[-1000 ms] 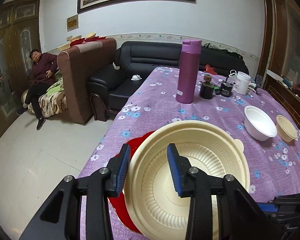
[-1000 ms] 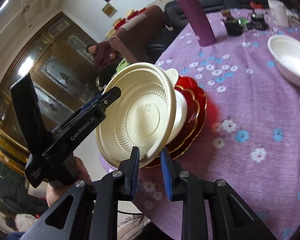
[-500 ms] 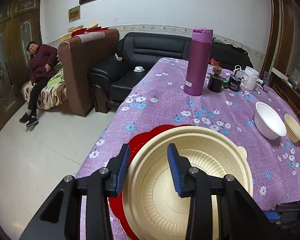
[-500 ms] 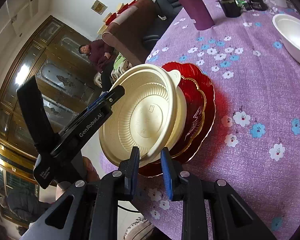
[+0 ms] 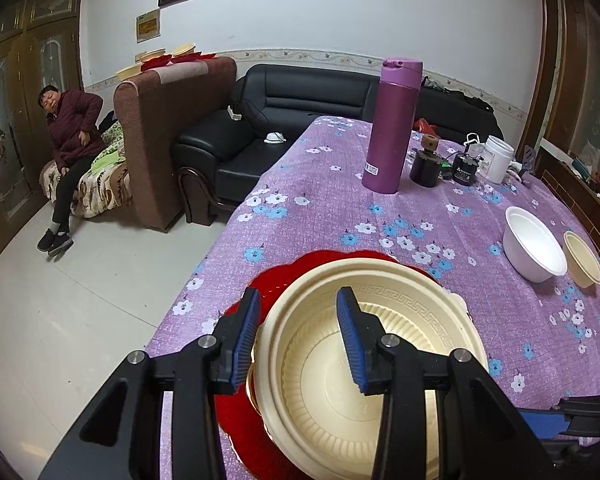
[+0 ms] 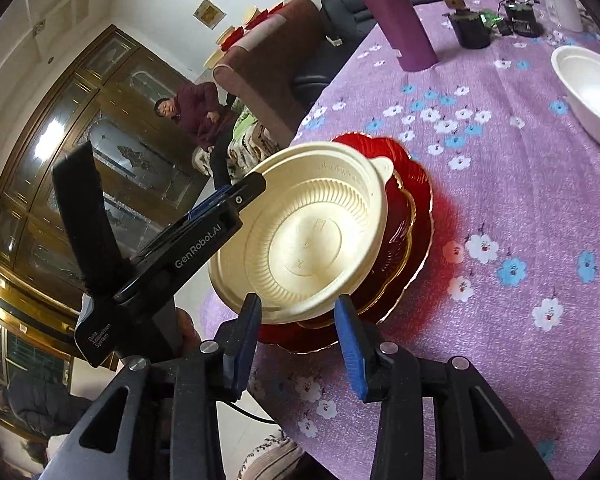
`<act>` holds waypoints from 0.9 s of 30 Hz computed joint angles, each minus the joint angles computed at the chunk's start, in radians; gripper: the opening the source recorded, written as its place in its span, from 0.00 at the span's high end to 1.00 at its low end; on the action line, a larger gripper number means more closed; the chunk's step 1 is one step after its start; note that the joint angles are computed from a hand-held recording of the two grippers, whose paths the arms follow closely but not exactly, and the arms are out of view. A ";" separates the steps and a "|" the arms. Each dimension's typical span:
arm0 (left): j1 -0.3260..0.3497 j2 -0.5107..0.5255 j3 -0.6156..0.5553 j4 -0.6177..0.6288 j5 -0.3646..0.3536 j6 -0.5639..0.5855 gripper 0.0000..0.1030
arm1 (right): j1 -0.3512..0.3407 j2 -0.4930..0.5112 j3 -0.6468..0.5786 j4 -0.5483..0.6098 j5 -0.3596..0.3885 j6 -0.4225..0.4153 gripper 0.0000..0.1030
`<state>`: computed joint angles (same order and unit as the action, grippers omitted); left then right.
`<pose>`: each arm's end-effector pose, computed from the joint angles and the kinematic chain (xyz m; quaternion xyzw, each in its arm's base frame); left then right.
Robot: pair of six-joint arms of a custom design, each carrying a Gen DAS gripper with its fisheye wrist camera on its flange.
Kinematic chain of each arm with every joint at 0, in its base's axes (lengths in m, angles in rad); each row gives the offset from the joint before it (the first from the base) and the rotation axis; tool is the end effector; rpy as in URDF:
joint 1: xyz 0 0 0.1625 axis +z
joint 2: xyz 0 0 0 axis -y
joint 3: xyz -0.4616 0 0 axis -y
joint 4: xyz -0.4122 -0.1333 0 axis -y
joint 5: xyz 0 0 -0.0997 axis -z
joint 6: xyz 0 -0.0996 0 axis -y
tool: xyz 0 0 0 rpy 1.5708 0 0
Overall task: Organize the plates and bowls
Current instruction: 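Set the beige bowl onto the red plates and open both tools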
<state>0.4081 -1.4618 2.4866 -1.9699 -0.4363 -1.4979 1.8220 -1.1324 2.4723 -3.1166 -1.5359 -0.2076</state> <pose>-0.2054 -0.3324 0.1766 0.0292 0.8188 -0.4347 0.3739 0.2340 -0.3614 0.1021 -0.2279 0.9681 -0.1024 0.0196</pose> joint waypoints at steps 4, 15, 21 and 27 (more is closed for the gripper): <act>-0.020 -0.004 -0.011 0.064 0.002 -0.050 0.59 | -0.014 -0.029 0.015 0.000 0.011 -0.006 0.59; -0.108 0.055 -0.101 0.409 0.023 -0.304 0.49 | -0.036 -0.101 0.058 -0.024 0.024 -0.024 0.59; -0.143 0.125 -0.150 0.496 0.034 -0.353 0.45 | -0.069 -0.152 0.085 -0.035 0.027 -0.028 0.59; -0.157 0.191 -0.173 0.419 0.048 -0.265 0.45 | -0.105 -0.203 0.102 -0.044 0.027 -0.040 0.58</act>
